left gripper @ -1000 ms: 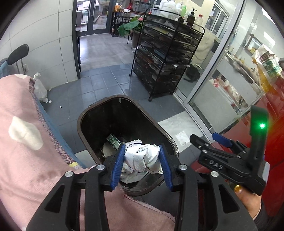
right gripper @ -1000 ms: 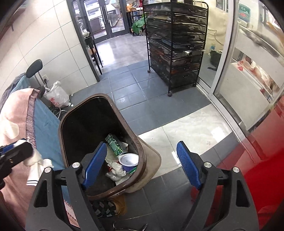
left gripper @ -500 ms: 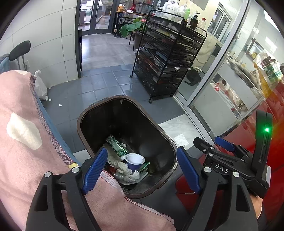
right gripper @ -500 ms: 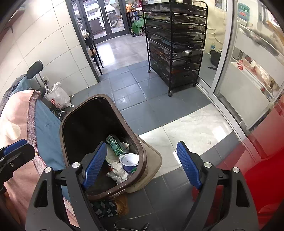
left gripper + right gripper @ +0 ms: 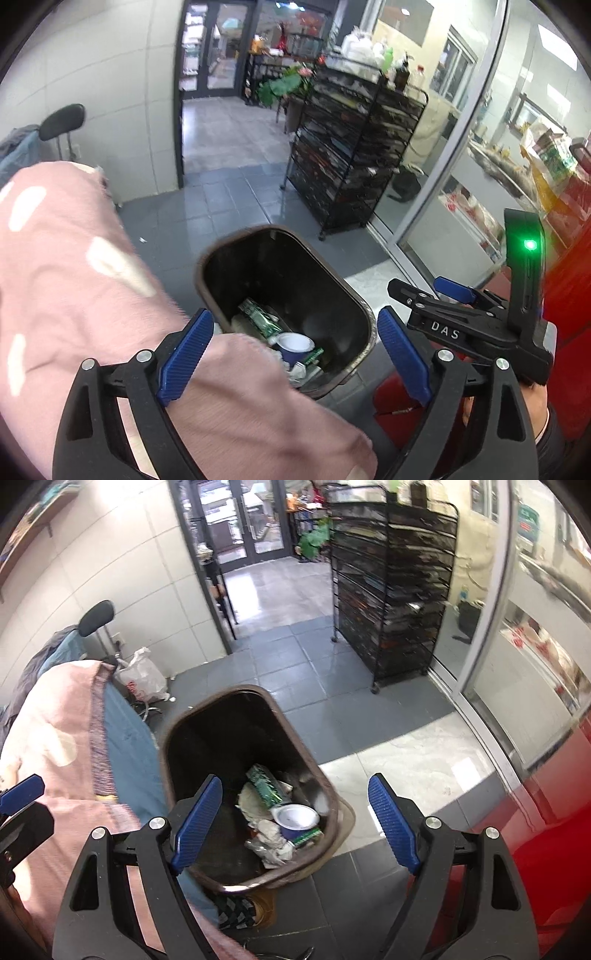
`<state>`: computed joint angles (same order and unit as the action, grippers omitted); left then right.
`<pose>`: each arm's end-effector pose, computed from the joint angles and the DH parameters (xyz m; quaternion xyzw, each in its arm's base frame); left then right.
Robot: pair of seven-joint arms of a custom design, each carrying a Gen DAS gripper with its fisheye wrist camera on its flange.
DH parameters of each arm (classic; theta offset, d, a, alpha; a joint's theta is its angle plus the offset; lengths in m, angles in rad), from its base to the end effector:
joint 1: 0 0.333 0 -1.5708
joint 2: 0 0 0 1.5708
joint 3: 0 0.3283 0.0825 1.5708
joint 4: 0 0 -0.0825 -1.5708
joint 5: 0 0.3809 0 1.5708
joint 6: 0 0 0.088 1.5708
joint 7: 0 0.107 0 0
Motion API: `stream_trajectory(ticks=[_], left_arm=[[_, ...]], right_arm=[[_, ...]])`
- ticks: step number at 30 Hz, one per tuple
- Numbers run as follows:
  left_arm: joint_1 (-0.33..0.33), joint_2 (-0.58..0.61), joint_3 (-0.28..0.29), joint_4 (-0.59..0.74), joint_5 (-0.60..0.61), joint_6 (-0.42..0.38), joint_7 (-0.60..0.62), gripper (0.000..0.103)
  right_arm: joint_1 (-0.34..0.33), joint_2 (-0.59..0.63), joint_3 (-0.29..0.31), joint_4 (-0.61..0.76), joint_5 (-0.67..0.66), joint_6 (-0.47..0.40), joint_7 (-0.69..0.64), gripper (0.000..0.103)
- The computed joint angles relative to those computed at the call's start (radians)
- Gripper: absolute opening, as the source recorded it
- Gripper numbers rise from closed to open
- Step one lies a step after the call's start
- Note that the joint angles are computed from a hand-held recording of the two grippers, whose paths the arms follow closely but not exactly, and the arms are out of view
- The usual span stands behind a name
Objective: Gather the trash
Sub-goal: 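Move both tools back over the table toward the bottle and orange peel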
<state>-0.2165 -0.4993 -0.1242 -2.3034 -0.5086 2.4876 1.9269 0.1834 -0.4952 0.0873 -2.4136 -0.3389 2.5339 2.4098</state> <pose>0.4135 -0.1554 0.6231 -0.5100 0.7742 -0.3594 0.1067 0.4184 0.1255 0.5707 -0.5417 0.7719 -0.2179 0.2517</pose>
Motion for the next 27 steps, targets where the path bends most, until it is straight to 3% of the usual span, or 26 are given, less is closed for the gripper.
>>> stream_trajectory(ticks=[7,15,19,23,27], left_arm=[[0.068,-0.114,0.024,-0.077,0.060,0.051,-0.015,0.091],[0.218,-0.153,0.071,-0.065,0.219,-0.006,0.009,0.091],[0.285,-0.103,0.114,0.003,0.272,-0.067,0.046,0.091],[0.399,-0.043,0.075,0.038,0.428,-0.037,0.056,0.091],[0.447,0.041,0.075,0.102,0.511,-0.062,0.063,0.091]], right_arm=[[0.054,0.063,0.023,0.088,0.013,0.026,-0.051,0.082],[0.139,0.142,0.034,0.196,0.070,0.051,-0.158,0.082],[0.195,0.180,0.025,0.249,0.146,0.069,-0.235,0.082],[0.238,0.230,0.033,0.317,0.202,0.076,-0.321,0.082],[0.274,0.285,0.057,0.385,0.231,0.068,-0.383,0.083]])
